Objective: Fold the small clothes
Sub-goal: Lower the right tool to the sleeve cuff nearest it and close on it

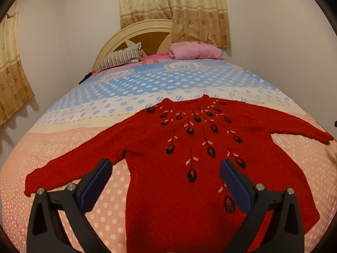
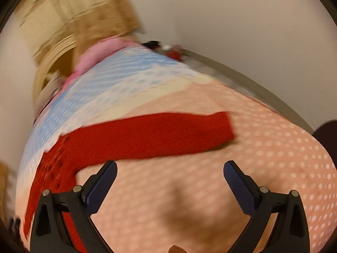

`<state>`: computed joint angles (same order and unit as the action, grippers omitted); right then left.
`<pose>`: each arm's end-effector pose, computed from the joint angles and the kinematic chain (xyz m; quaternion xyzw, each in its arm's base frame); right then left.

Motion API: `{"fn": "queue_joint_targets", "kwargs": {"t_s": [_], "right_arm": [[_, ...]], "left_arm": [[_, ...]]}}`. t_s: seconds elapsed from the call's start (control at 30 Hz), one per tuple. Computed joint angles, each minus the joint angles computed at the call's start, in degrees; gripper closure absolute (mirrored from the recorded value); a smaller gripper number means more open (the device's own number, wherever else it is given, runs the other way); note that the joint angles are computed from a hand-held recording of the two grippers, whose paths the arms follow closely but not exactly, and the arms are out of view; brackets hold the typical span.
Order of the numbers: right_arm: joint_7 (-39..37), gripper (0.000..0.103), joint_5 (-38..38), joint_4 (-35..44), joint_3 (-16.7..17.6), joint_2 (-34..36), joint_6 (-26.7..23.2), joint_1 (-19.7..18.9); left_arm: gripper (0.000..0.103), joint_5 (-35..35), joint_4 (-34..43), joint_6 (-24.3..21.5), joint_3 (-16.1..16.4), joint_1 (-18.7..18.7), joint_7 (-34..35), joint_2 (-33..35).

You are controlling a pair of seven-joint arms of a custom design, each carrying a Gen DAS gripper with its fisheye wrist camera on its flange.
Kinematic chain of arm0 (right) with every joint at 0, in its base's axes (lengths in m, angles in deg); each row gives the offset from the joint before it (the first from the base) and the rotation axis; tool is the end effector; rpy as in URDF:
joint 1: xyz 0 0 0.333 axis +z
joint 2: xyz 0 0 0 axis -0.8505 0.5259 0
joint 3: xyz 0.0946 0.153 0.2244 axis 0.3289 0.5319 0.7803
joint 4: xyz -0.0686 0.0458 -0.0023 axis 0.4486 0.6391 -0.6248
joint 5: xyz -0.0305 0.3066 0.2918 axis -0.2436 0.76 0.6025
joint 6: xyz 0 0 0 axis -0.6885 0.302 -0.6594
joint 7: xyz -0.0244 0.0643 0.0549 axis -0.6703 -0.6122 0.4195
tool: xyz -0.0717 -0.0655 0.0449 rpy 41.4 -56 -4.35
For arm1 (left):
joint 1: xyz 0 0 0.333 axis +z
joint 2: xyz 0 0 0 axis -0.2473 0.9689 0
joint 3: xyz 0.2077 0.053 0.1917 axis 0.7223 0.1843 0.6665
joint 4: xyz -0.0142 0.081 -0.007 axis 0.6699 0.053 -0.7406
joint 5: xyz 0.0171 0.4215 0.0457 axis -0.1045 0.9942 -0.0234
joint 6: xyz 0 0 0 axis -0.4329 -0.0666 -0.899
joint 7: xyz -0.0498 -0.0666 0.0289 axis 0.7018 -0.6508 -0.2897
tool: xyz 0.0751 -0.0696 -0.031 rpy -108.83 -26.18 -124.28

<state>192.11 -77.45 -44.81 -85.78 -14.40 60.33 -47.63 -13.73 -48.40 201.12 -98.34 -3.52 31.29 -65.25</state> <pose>0.7361 0.1575 0.4987 -0.5594 0.7509 -0.1628 0.3110 0.5320 -0.0745 0.4771 -0.7184 0.5287 -0.2259 0.3916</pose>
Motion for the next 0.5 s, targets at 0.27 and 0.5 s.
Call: {"fn": "queue_joint_targets", "kwargs": {"t_s": [0.27,0.5], "right_arm": [[0.18,0.017,5.10,7.07,-0.11,6.48,-3.98,-5.69],[-4.17,0.034,15.08,12.86,4.16,12.46,-4.66,-9.27]], "left_arm": [[0.000,-1.12,2.14,-1.50,1.58,-0.97,1.60,4.05],[0.000,-0.73,2.84,-2.12,3.08,-2.24,1.42,5.07]]}}
